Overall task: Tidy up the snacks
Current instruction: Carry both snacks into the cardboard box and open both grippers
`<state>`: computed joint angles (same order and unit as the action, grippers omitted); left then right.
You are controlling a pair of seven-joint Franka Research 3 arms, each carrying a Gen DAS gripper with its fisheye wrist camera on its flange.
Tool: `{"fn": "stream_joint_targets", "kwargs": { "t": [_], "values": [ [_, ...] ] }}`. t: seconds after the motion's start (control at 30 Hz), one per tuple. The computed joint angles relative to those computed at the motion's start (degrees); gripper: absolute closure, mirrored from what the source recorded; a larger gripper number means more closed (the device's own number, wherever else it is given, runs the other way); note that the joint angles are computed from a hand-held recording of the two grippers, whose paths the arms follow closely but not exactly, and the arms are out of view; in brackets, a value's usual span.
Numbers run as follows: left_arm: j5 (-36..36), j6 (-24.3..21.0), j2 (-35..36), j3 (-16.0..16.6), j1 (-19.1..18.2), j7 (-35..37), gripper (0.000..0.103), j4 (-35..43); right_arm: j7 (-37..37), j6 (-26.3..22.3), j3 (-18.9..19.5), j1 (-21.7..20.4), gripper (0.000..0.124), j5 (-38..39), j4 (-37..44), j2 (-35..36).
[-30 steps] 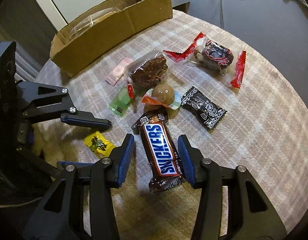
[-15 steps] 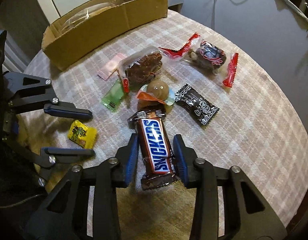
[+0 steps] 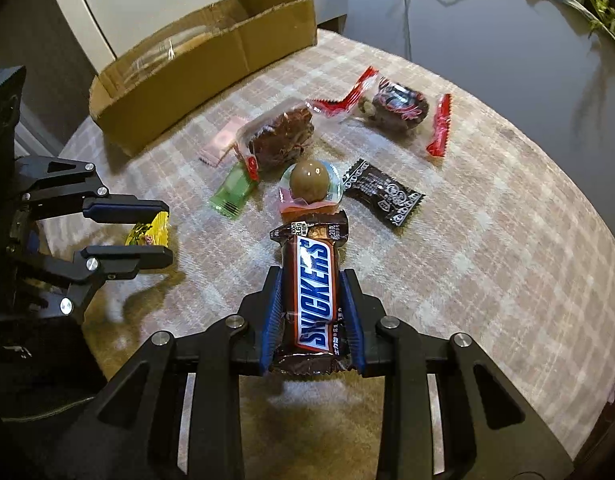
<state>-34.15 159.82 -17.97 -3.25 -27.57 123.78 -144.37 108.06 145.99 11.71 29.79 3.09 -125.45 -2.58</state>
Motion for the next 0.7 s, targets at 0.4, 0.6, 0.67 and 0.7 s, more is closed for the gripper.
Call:
{"fn": "stream_joint_targets", "kwargs": {
  "t": [0.4, 0.6, 0.67, 0.7],
  "values": [
    [-4.55, 1.96, -2.59, 3.03, 0.1, 1.51, 0.078, 0.04, 1.11, 1.21, 0.55, -0.75, 0.094, -1.39, 2.95, -1.85],
    [-3.44, 3.95, -2.94, 4.81, 2.05, 0.03, 0.078, 0.72, 0.32, 1.07, 0.22, 0.06, 0.094, -3.86, 11.74, 3.86],
    [-2.91, 4.64, -2.85, 5.56, 2.71, -0.4, 0.078, 1.04, 0.21, 0.55, -0.13, 0.62, 0.094, -4.66, 14.58, 5.79],
    [-2.46, 5.07, -2.65, 5.81, 3.2, -0.75, 0.078, 1.32, -0.02, 0.0, -0.33, 0.95, 0.094, -5.12, 16.97, 7.43]
  ]
}}
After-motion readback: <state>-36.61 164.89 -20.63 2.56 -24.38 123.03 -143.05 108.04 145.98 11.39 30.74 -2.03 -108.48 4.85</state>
